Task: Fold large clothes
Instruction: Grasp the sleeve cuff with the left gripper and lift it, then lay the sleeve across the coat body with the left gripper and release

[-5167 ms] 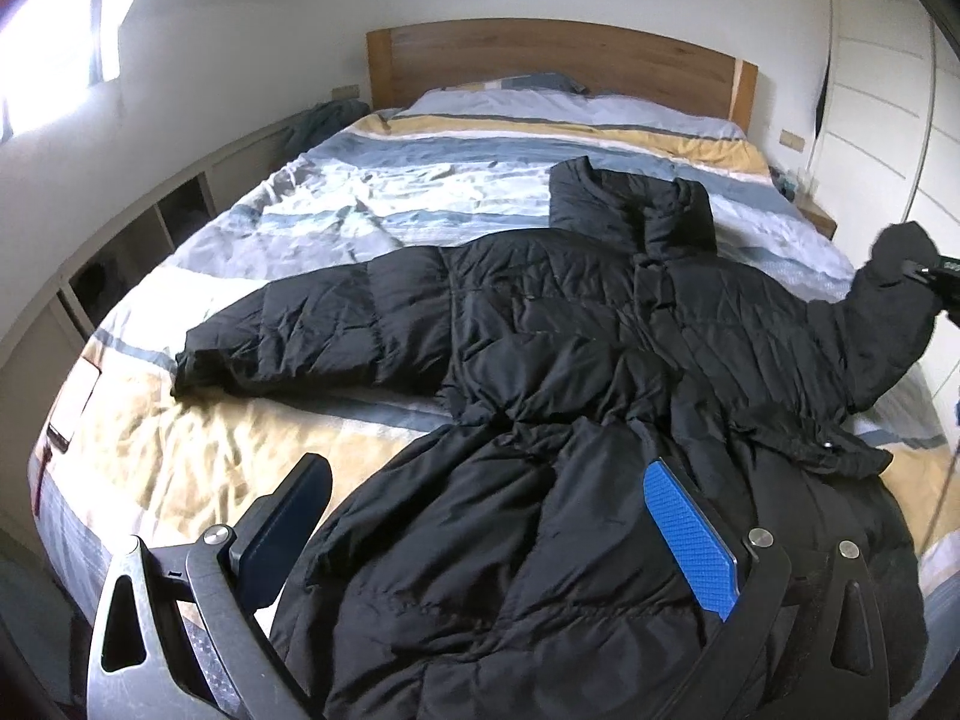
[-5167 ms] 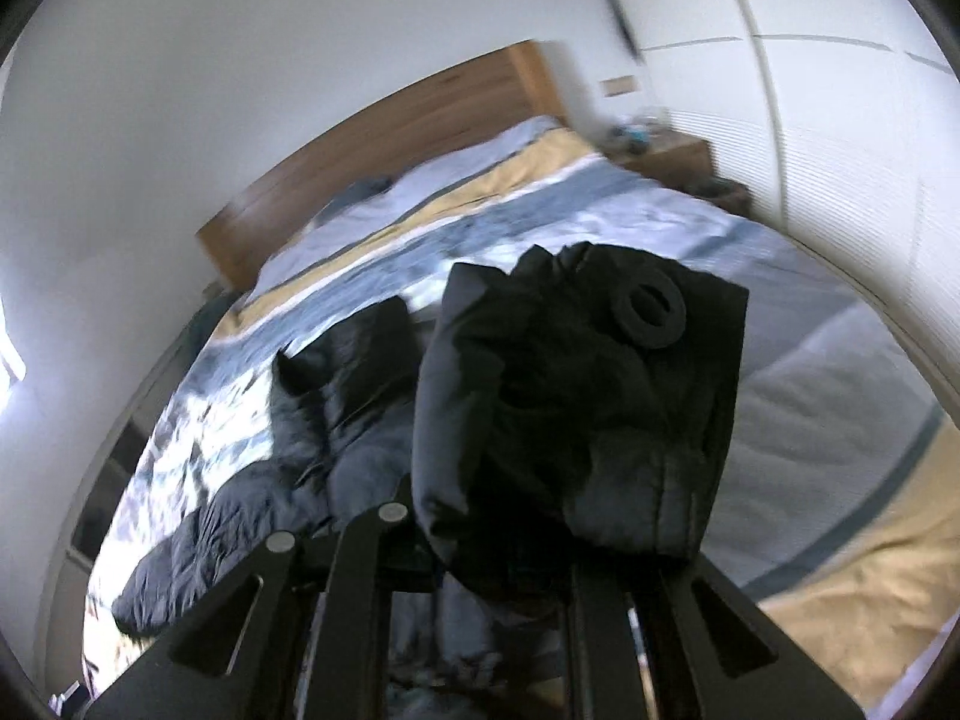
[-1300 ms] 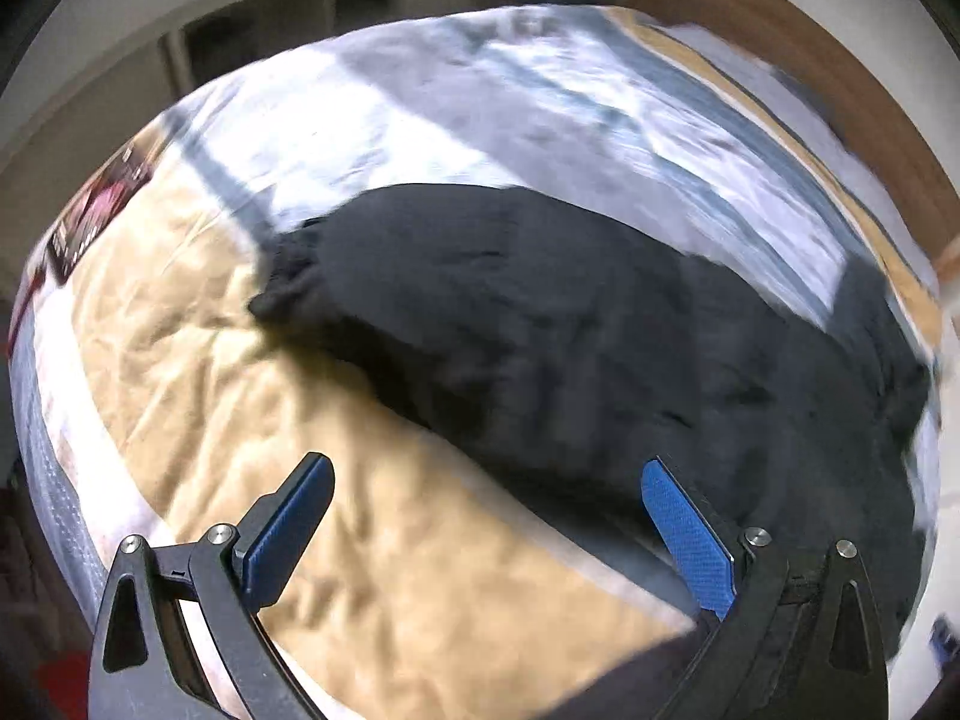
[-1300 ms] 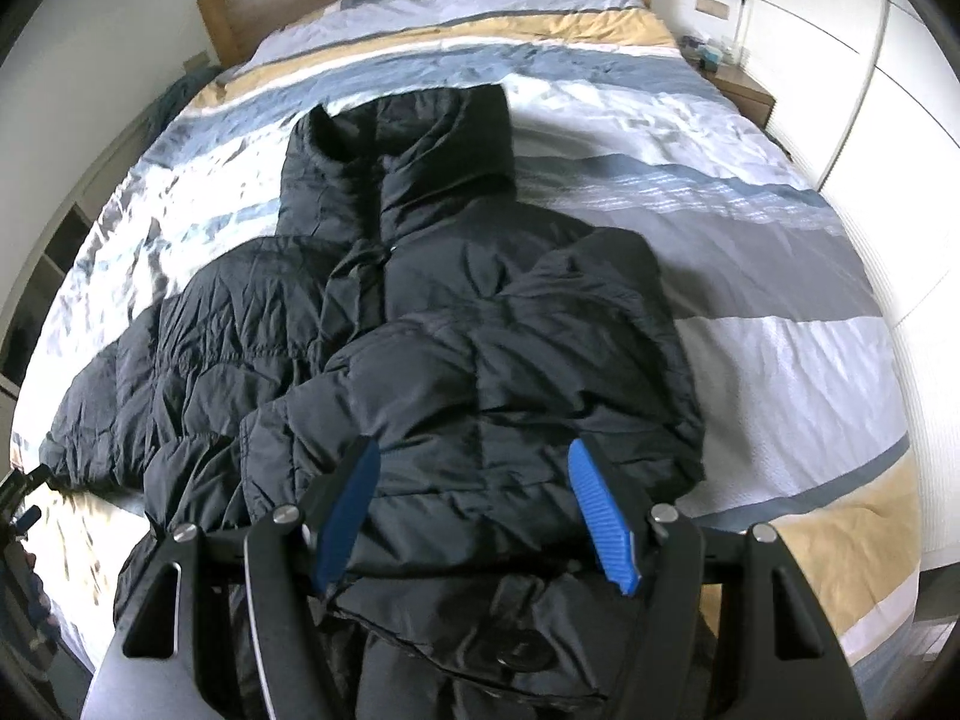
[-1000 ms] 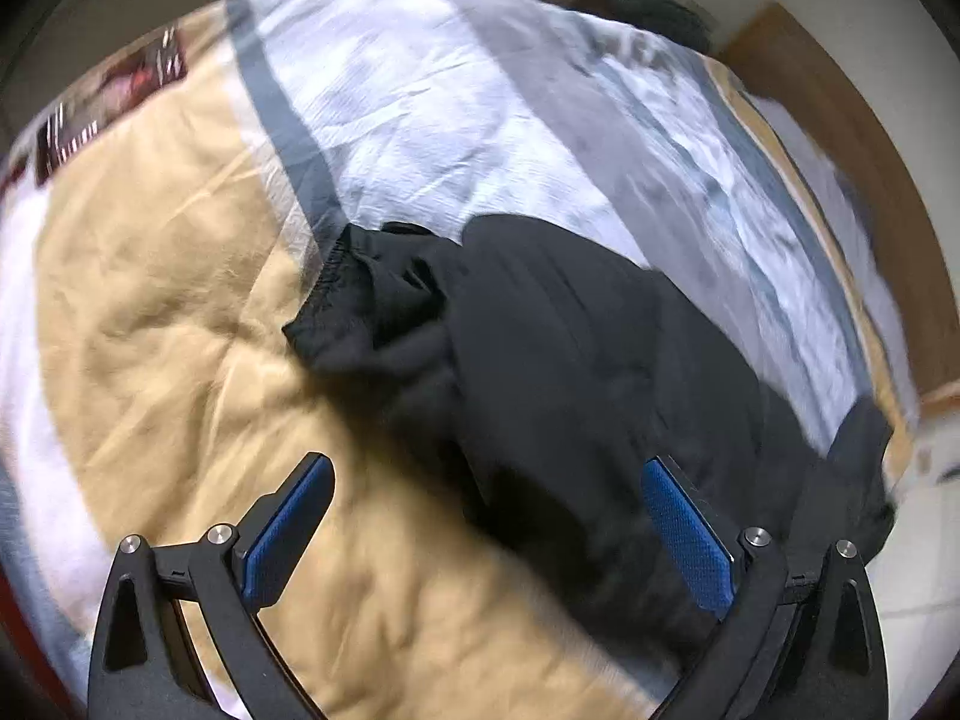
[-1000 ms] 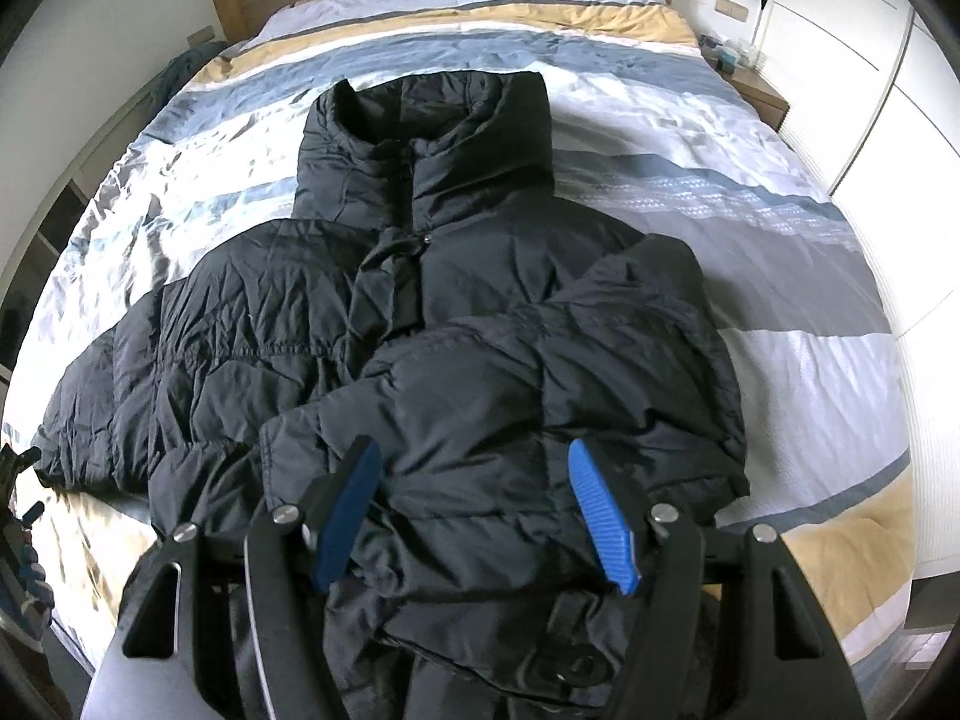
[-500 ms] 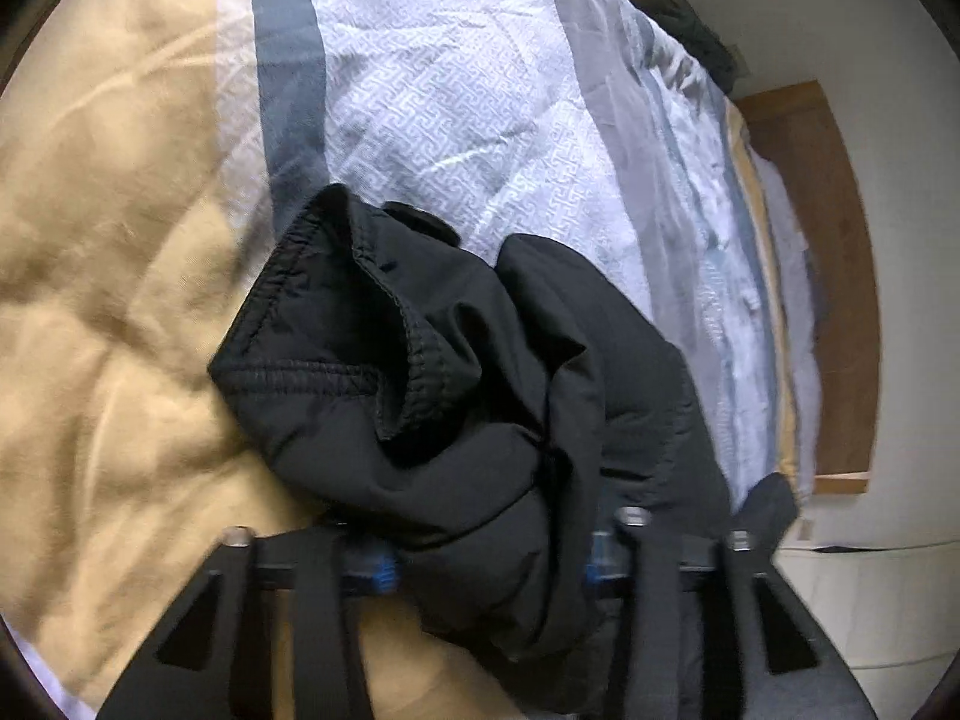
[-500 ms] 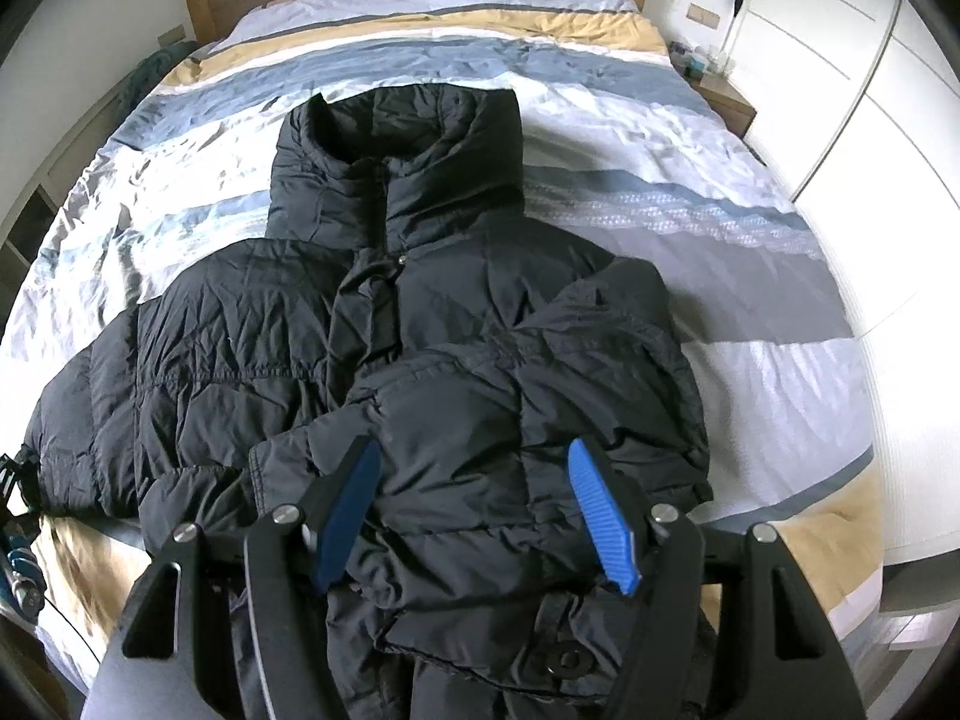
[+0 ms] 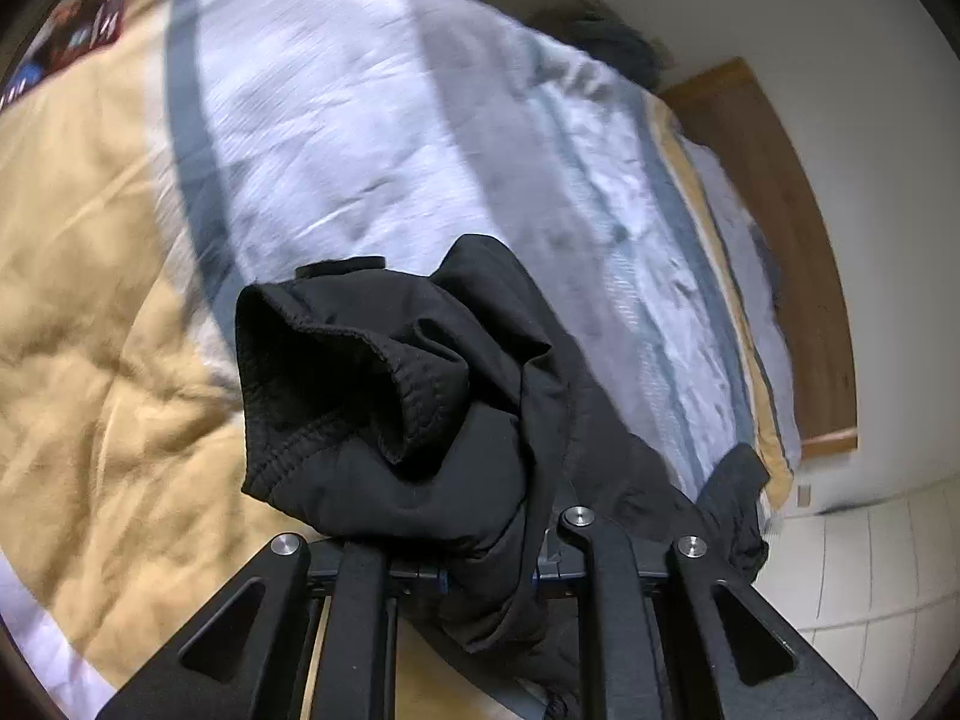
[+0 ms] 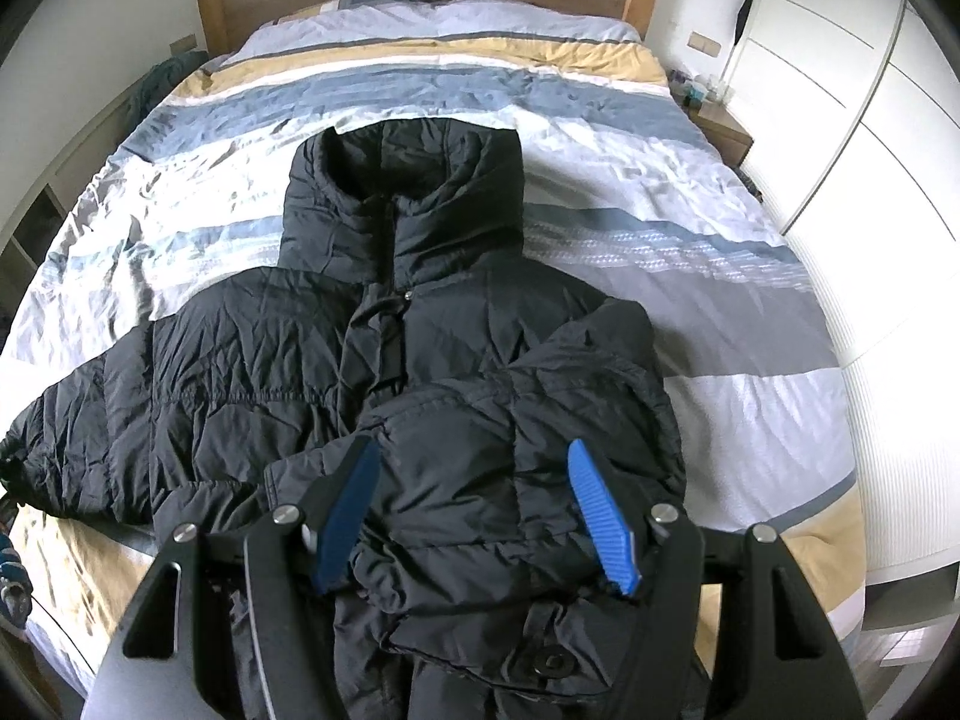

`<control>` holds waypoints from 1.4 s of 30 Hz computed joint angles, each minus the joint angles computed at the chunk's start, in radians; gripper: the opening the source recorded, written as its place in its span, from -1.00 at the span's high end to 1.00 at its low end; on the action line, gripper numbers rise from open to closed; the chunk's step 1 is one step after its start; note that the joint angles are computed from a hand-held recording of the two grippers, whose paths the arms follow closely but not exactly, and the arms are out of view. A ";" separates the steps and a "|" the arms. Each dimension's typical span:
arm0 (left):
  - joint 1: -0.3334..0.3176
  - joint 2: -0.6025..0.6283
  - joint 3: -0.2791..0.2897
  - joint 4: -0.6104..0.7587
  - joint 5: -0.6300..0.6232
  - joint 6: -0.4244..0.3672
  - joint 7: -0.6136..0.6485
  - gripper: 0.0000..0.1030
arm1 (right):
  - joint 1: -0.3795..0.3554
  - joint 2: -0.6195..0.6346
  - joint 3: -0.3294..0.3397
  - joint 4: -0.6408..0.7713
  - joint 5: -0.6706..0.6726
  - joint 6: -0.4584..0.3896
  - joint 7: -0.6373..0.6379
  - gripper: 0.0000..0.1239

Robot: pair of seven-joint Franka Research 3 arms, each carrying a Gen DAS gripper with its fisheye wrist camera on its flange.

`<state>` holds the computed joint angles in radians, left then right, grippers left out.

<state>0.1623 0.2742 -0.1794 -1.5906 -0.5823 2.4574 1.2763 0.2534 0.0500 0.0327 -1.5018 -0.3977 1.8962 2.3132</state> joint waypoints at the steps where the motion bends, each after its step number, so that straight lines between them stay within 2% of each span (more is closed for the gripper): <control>1: -0.007 -0.007 -0.002 0.008 0.015 0.000 0.006 0.69 | -0.001 -0.006 -0.001 -0.007 -0.001 0.004 0.002 -0.03; 10: -0.086 -0.033 -0.031 0.103 0.095 -0.025 0.069 0.70 | -0.035 -0.106 0.006 -0.121 0.007 0.060 0.030 -0.03; 21: -0.216 -0.002 -0.075 0.223 0.192 -0.094 0.114 0.70 | -0.138 -0.286 0.028 -0.309 0.004 0.134 0.051 -0.03; 27: -0.284 0.010 -0.091 0.231 0.267 -0.125 0.120 0.70 | -0.195 -0.368 0.037 -0.408 0.029 0.177 0.049 -0.03; 36: -0.412 0.050 -0.107 0.241 0.453 -0.177 0.140 0.70 | -0.263 -0.491 0.047 -0.566 0.079 0.221 0.051 -0.03; 42: -0.497 0.102 -0.103 0.259 0.590 -0.211 0.128 0.70 | -0.312 -0.589 0.051 -0.666 0.102 0.212 0.042 -0.03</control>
<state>-0.3343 0.3763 -0.2826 -1.3313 0.0079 2.2466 1.4039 -0.0588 -0.5385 0.0838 -2.1683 -0.2959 2.1084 2.3553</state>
